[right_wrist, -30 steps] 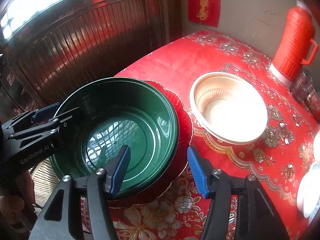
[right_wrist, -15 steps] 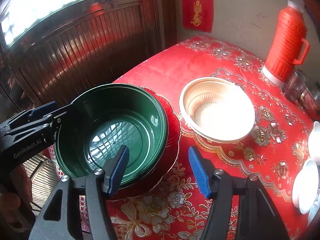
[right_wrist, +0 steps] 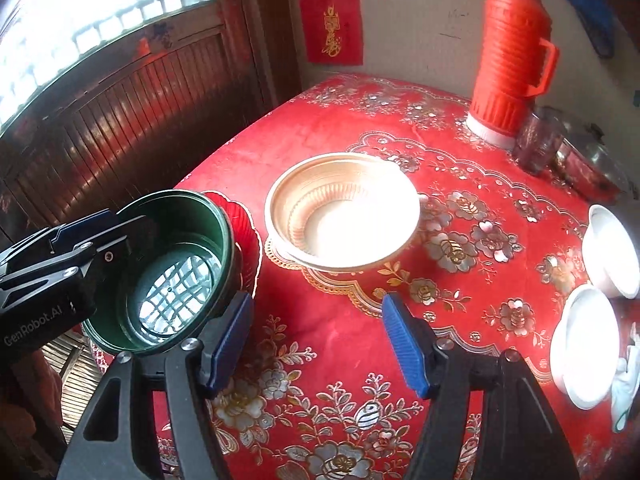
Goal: Organize plates and bowls
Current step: 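Move the left tool to the large white bowl beside the steel pot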
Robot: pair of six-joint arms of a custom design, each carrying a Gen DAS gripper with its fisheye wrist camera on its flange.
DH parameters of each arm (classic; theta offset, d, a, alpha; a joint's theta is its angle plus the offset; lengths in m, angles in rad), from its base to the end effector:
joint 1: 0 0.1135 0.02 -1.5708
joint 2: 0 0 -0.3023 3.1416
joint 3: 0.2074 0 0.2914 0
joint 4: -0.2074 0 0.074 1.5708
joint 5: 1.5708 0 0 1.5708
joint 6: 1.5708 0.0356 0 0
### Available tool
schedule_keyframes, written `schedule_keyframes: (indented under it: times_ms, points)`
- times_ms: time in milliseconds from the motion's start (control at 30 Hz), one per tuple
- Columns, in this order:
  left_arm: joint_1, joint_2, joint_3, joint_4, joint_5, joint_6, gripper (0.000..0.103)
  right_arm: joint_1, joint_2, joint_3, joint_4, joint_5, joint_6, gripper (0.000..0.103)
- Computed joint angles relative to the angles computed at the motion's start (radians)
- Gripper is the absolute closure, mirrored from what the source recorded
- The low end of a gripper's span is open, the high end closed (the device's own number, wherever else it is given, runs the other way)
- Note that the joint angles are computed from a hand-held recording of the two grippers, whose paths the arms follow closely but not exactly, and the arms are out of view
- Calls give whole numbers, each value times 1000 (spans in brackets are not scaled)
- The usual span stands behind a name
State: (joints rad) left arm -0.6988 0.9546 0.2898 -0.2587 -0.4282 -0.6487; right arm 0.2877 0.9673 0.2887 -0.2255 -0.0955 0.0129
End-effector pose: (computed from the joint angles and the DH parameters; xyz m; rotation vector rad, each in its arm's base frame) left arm 0.1403 -0.0986 0.1466 -0.1138 2.3822 -0.0936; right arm 0.1676 0.0531 0.1441 -0.3811 2.4562 0.2463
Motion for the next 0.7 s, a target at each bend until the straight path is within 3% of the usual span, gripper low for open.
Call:
schedule_keyframes:
  times_ms: [400,700]
  points:
    - [-42,375,181,155,53,12,44,-390,31,21,-27,-196,-170,36]
    - [3,556,305,176,100,52,44,-500,152,54,27,-265,-213,36]
